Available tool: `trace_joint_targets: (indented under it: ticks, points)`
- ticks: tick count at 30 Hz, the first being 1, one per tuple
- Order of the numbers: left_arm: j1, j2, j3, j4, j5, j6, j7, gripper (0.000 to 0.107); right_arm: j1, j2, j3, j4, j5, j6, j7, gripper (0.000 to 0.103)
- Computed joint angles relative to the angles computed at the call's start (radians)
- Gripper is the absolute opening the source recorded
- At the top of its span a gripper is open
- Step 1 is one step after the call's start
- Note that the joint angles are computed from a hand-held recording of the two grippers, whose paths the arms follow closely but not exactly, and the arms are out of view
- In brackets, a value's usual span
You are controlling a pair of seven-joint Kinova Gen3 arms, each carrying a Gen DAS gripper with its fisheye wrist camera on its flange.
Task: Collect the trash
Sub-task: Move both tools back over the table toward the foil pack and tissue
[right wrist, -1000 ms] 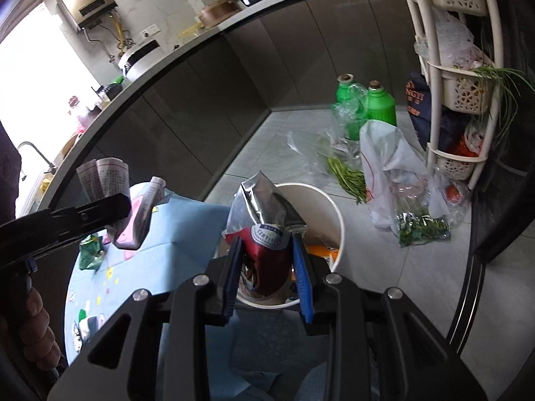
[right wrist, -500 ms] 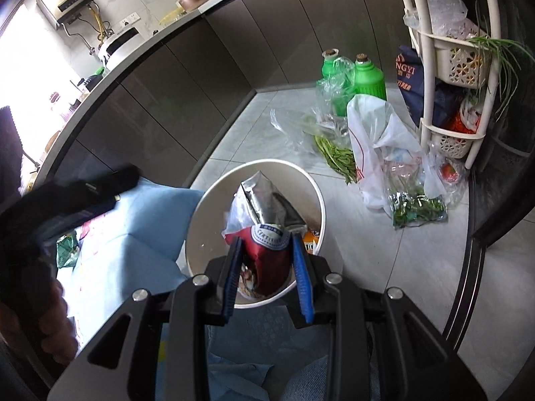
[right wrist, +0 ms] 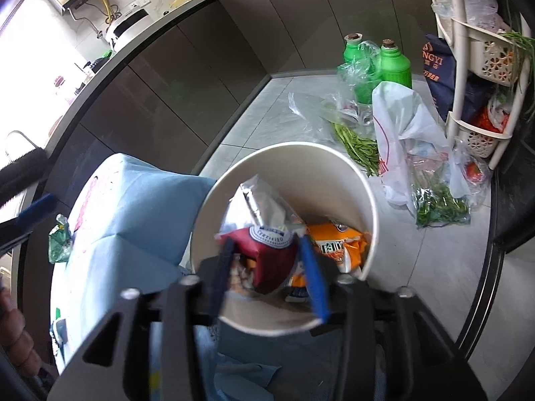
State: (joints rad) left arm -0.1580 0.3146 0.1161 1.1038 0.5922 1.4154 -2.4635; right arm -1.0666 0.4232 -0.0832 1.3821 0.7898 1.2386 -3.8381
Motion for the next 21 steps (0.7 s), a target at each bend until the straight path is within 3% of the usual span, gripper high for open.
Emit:
trace_joint_targets:
  ticks: [1,5,14,21]
  points:
    - [-0.004,0.002,-0.001,-0.007,0.001,0.005,0.003,0.094,0.007,0.005,-0.003,-0.004,-0.005,-0.006,0.014,0.074]
    - [-0.027,0.016,-0.004,-0.046,0.019,0.047,0.038,0.094,-0.011,0.022,-0.001,-0.051,-0.001,0.035,0.076,0.100]
    - [-0.127,-0.016,-0.025,-0.100,0.073,0.137,0.051,0.094,-0.098,0.060,0.024,-0.262,0.061,0.203,0.270,0.099]
    - [-0.295,-0.014,-0.076,-0.191,0.136,0.249,0.028,0.094,-0.163,0.134,0.070,-0.510,0.095,0.227,0.465,0.099]
